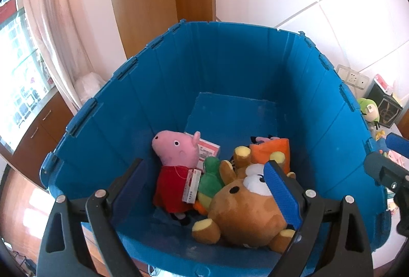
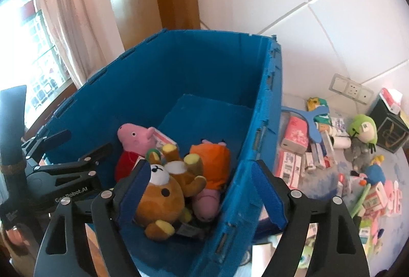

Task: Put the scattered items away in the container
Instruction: 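Move both tools back from the crate toward the pile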

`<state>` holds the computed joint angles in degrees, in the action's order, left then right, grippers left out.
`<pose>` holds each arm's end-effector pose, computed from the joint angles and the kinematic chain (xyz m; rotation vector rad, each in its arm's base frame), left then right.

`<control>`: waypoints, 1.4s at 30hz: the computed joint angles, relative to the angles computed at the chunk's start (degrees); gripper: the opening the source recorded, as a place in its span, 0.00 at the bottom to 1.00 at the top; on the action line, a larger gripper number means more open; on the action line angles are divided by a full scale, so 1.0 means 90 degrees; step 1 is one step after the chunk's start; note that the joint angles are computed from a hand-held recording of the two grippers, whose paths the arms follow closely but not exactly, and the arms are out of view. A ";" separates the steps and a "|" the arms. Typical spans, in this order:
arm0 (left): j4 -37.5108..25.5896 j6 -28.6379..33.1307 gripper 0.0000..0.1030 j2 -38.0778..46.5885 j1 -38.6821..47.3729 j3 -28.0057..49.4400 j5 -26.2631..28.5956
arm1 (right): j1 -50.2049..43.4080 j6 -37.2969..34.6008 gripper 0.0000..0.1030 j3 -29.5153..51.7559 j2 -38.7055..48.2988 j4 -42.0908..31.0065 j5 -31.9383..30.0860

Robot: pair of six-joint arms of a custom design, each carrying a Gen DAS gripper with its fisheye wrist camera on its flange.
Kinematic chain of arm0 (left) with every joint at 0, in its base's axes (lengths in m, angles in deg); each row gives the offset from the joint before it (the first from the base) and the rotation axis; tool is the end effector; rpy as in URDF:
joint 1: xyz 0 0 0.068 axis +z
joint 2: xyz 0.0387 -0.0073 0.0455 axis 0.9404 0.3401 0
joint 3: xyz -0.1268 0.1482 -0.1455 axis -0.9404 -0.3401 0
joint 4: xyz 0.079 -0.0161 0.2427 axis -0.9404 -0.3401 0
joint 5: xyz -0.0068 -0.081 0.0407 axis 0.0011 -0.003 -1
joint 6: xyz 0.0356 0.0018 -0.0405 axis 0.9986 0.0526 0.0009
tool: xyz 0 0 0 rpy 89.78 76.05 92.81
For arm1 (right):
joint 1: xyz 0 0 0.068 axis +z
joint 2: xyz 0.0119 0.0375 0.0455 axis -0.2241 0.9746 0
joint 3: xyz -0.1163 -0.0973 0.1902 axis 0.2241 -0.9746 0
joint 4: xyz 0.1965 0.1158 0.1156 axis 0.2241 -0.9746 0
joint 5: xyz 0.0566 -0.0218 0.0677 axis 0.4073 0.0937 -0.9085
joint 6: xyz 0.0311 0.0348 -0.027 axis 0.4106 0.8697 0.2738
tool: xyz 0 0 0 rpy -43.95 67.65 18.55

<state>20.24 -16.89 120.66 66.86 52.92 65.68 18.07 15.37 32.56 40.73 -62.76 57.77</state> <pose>0.3023 -0.0126 0.3173 -0.0506 2.3897 0.1065 0.3018 0.1752 0.3505 -0.1848 2.3713 0.2371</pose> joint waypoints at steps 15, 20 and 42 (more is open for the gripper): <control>0.0072 -0.0374 0.91 -0.0594 -0.1256 -0.0181 -0.0240 | -0.1404 0.0568 0.97 -0.3118 -0.3183 0.0499 -0.0170; -0.0013 -0.0675 0.91 -0.0571 -0.2240 0.0002 -0.0552 | -0.2886 0.0084 0.97 -0.3935 -0.4454 0.0300 -0.0904; -0.1586 -0.4143 0.91 0.4405 -0.6854 0.4787 -0.2968 | -1.2241 -0.6624 0.99 -0.2224 -0.0478 -0.0732 -0.6005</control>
<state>5.97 -54.18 160.30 5.18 96.00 38.97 -92.09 -44.24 12.54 36.43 -69.35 3.72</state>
